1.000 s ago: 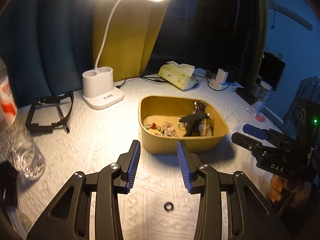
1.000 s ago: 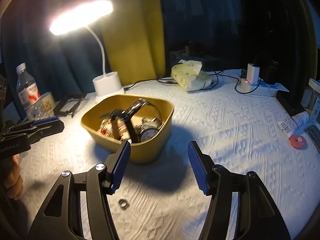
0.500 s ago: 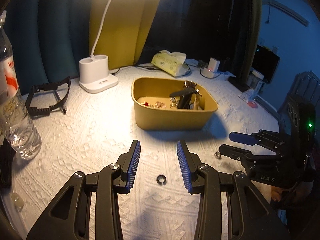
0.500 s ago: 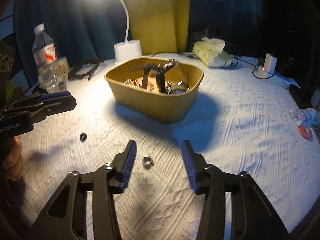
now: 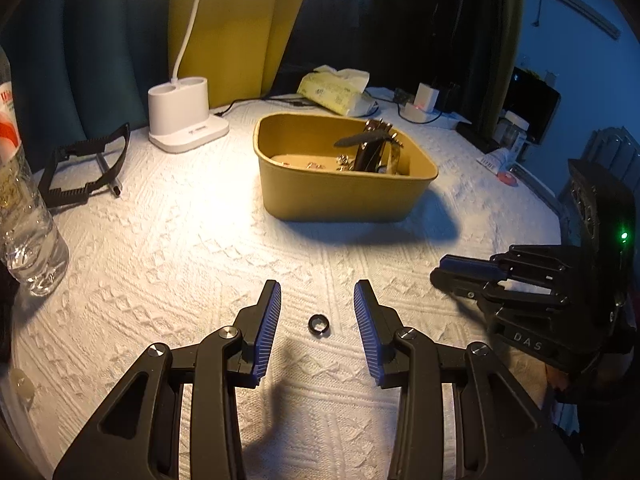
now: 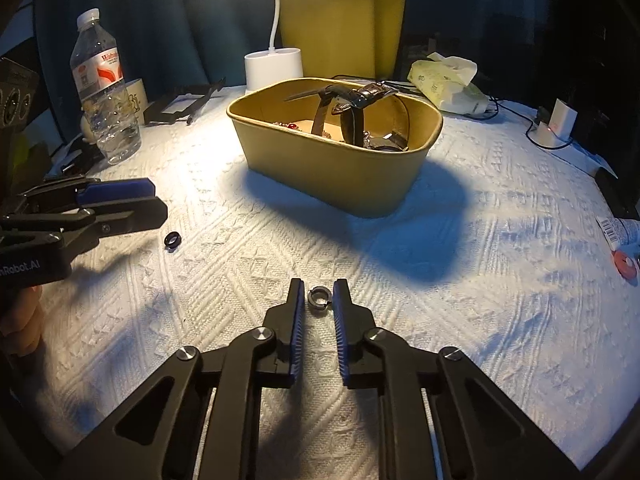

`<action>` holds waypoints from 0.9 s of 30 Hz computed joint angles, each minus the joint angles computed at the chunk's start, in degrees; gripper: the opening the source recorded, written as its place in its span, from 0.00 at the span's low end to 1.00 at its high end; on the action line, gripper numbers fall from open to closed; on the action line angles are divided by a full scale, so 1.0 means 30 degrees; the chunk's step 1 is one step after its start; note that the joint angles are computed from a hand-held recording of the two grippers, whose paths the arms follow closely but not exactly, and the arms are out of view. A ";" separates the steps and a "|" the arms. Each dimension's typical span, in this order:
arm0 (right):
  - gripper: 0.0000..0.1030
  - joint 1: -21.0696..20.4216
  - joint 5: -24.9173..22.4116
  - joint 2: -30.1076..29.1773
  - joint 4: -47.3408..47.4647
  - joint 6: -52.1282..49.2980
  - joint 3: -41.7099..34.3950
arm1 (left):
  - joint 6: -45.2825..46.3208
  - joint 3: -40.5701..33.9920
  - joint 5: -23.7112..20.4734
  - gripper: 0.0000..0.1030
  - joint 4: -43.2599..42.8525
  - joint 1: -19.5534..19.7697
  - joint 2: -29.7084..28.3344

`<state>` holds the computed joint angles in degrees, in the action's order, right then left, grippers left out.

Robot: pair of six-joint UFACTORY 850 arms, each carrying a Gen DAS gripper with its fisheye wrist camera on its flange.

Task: Organize jewelry
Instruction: 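Grasp the silver ring with the right tool while the left tool grasps the dark ring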

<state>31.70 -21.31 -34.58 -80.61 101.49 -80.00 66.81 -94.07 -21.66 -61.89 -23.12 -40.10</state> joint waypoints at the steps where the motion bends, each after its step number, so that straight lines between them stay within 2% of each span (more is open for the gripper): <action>1: 0.12 -0.0004 0.0030 -0.0003 -0.0086 0.0078 0.0004 | -0.0395 -0.0073 -0.0018 0.39 0.0410 -0.0018 -0.0059; 16: 0.12 0.0001 0.0356 0.0264 -0.2511 0.2777 0.0503 | -0.5600 -0.1398 -0.0888 0.39 0.5931 -0.0321 -0.0967; 22: 0.12 0.0065 0.0360 0.0349 -0.3540 0.3907 0.0641 | -0.6668 -0.1303 -0.0254 0.39 0.7758 -0.0674 -0.0879; 25: 0.12 0.0090 0.0349 0.0382 -0.4035 0.4396 0.0705 | -0.6190 -0.1341 -0.0452 0.14 0.7560 -0.0707 -0.0890; 27: 0.12 0.0124 0.0296 0.0409 -0.4373 0.4746 0.0768 | -0.5591 -0.1333 -0.0618 0.14 0.7087 -0.0679 -0.0884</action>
